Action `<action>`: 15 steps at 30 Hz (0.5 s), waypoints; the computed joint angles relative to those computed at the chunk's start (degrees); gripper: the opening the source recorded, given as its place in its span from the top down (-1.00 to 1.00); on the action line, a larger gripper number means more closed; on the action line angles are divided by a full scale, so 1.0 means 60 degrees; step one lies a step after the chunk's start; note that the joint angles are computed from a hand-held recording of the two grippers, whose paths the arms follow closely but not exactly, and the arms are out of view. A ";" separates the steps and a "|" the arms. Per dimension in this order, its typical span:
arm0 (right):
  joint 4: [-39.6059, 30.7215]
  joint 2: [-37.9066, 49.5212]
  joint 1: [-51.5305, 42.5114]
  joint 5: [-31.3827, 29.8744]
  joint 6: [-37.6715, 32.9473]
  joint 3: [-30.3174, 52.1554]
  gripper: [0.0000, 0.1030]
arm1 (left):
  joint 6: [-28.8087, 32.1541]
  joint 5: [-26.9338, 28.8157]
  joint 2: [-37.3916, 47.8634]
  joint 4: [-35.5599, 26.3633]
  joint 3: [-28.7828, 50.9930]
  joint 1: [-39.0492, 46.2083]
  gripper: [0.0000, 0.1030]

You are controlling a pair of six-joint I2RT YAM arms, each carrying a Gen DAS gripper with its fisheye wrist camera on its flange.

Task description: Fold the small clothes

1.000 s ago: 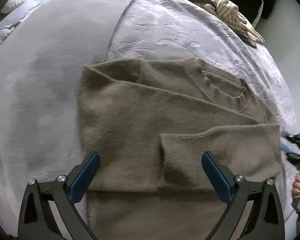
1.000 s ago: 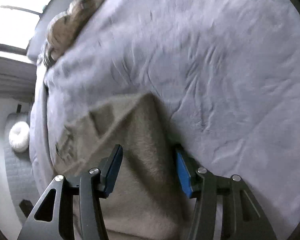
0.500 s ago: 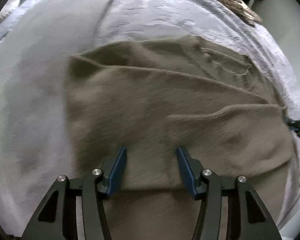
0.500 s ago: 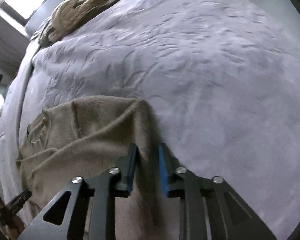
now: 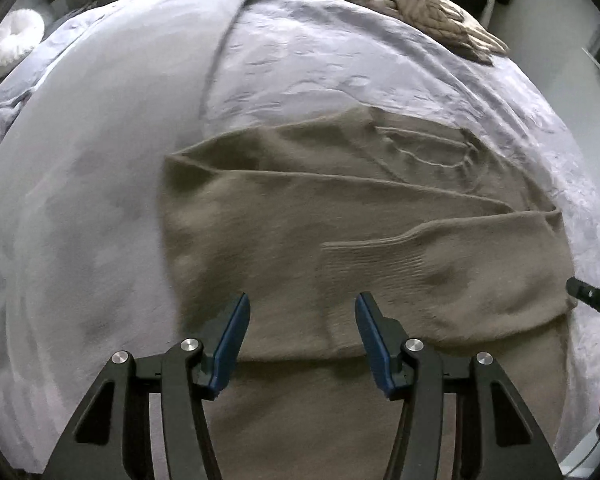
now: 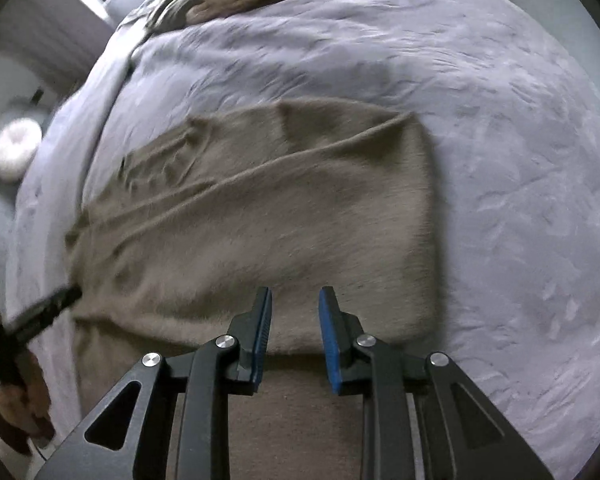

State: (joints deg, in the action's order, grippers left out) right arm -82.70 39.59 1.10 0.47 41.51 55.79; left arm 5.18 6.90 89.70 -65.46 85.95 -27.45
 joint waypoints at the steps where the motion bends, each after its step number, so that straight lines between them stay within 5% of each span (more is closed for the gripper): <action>1: 0.0026 0.0100 0.0497 0.0275 0.0269 -0.0112 0.47 | -0.0071 -0.0045 -0.0005 0.0152 -0.0173 -0.0151 -0.10; 4: -0.0229 0.0018 0.1233 0.0662 0.0583 -0.0909 0.45 | -0.0139 -0.0822 0.0069 0.0717 -0.0957 -0.0650 -0.10; 7: -0.0237 -0.0579 0.1433 0.0691 0.0793 -0.1210 0.45 | 0.0194 -0.0360 -0.0398 0.1071 -0.1809 0.0001 -0.24; 11: -0.0378 -0.0283 0.1797 0.0807 0.1149 -0.1080 0.44 | 0.0705 -0.0295 -0.0699 0.0675 -0.1813 0.0597 -0.24; 15: -0.0261 0.0277 0.0593 0.0193 0.0267 -0.0823 0.35 | 0.0979 -0.0679 -0.0699 -0.0012 -0.1467 0.0992 -0.24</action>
